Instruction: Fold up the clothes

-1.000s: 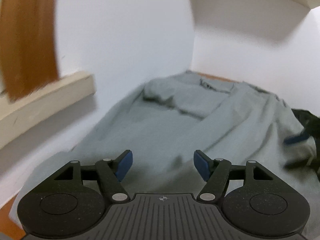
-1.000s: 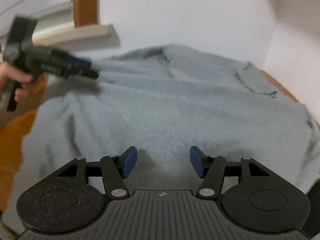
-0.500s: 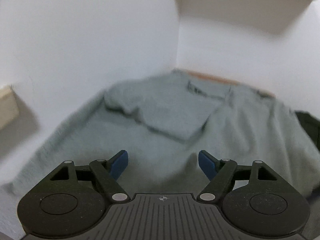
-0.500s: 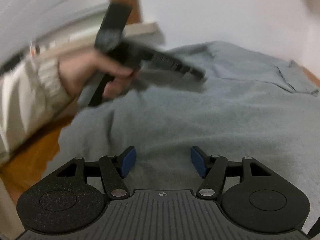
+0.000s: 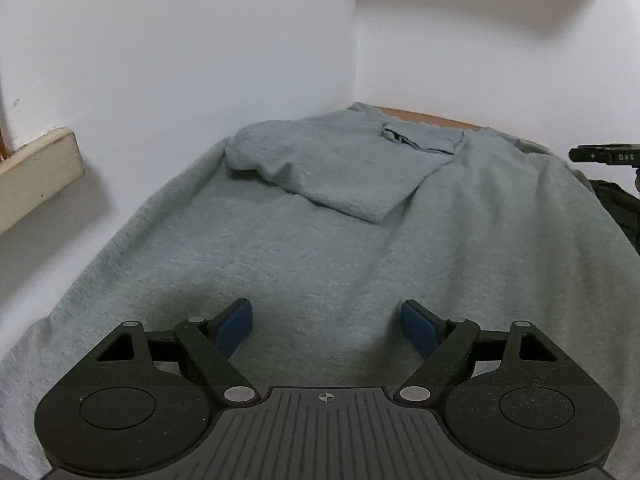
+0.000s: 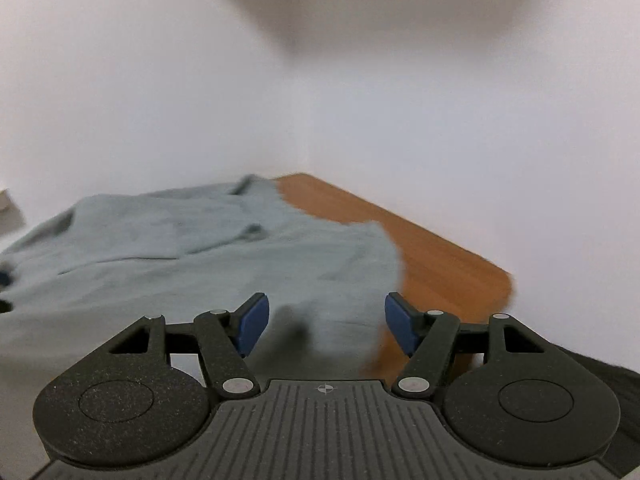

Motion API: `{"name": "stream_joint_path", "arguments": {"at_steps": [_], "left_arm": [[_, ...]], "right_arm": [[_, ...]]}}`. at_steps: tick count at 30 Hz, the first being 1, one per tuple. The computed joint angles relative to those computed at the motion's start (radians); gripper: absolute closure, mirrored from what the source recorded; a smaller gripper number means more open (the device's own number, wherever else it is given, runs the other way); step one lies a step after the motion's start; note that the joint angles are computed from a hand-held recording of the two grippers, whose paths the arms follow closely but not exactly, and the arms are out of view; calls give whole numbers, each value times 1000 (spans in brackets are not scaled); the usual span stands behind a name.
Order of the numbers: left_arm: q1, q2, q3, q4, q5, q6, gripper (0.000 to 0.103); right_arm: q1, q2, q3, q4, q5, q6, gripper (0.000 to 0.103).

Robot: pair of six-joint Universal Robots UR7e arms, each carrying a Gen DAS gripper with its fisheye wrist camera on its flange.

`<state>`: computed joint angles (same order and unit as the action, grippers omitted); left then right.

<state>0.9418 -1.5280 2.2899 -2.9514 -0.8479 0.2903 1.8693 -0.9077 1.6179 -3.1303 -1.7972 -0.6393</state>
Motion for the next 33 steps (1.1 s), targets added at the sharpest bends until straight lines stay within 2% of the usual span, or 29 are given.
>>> {"name": "stream_joint_path", "arguments": {"at_steps": [6,8,12,13,14,15,16,18,20,22,23,24,25,26,28,31,33], "left_arm": [[-2,3,-2,3,1,-8,19],[-2,14,-7,-4,4,-7,19],[0,23,-11,-12,4,-4,19],[0,23,-10,-13,3,-3,19],[1,21,-9,-13,2,-2,18],[2,19,-9,-13,0,-1,18],[2,18,-8,-12,-1,-1,18],[4,16,-8,-12,-3,1,18],[7,16,-9,-12,-6,3,18],[8,17,-10,-12,-7,5,17],[8,18,-11,-13,-6,6,17],[8,19,-11,-14,-5,7,17],[7,19,-10,-15,-3,8,17],[6,18,-8,-16,0,8,17],[1,15,-2,-18,6,5,17],[-7,11,6,-17,15,-5,17],[-15,10,12,-18,24,-15,16]], "right_arm": [[-34,17,-45,28,27,66,43],[-41,28,-64,46,29,55,42],[-40,106,-186,134,-3,78,46],[-40,123,-214,148,-20,88,55],[-37,130,-226,145,-54,91,76],[-33,135,-236,140,-90,92,86],[-32,146,-248,123,-124,89,90],[-43,144,-261,122,-135,114,90],[-40,149,-257,73,-159,106,90],[-21,178,-265,-36,-221,59,86],[-16,183,-264,-69,-224,42,84],[-15,180,-256,-76,-201,22,81],[-14,176,-247,-78,-175,1,70],[-12,173,-242,-52,-143,-13,63],[-5,170,-238,6,-85,-38,61],[15,190,-253,111,-8,-63,44],[33,213,-261,141,32,-91,40]]}}
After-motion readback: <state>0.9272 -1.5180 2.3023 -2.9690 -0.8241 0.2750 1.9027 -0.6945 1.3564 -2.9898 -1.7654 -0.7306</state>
